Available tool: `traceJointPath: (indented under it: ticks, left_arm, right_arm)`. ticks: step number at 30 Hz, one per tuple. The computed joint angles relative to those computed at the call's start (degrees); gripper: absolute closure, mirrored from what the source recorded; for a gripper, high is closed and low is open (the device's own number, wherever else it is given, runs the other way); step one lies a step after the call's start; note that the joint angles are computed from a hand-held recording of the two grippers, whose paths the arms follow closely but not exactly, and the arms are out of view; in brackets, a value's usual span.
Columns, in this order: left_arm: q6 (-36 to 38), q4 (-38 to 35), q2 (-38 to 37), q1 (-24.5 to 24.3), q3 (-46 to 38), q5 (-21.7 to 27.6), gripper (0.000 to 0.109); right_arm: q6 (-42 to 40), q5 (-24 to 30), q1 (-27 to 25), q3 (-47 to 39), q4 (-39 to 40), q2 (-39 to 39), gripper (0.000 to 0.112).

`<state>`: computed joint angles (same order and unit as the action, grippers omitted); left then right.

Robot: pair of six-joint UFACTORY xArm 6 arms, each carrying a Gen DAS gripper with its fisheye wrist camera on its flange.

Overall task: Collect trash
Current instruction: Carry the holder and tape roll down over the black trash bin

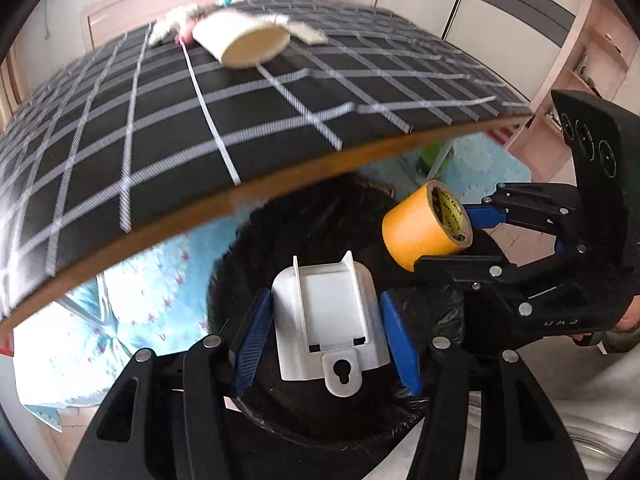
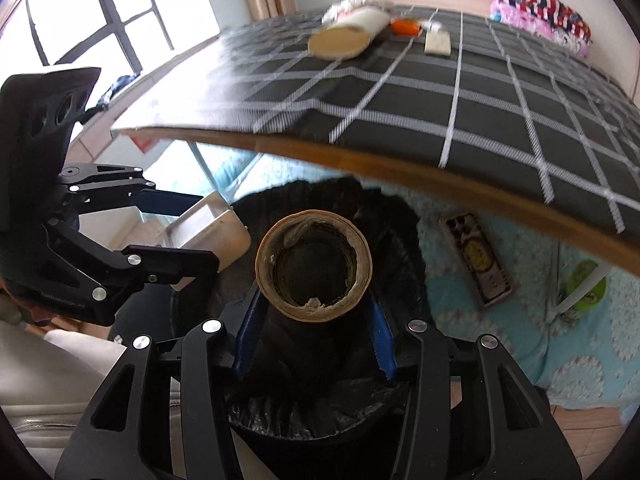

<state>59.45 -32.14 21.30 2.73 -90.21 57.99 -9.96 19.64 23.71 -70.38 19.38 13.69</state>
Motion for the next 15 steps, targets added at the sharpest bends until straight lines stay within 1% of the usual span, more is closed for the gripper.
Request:
traceJointPath:
  ticks: [5,9,15]
  left_arm:
    - [-2.04,3.39,2.44,-0.9,0.03,-0.99,0.054]
    - [-3.83,6.53,3.78,-1.59,0.45,-2.18,0.054]
    - [-6.4,7.46,5.2,-1.81,0.54,-2.64,0.054]
  right_arm:
    - [-0.73,3.12,-0.12,-2.63,1.26,3.19,0.066]
    - [0.86,5.05,0.0,-3.25,-0.93,4.75,0.066]
    - [3.42,7.91,-0.47,-6.42,-2.3,7.58,0.066]
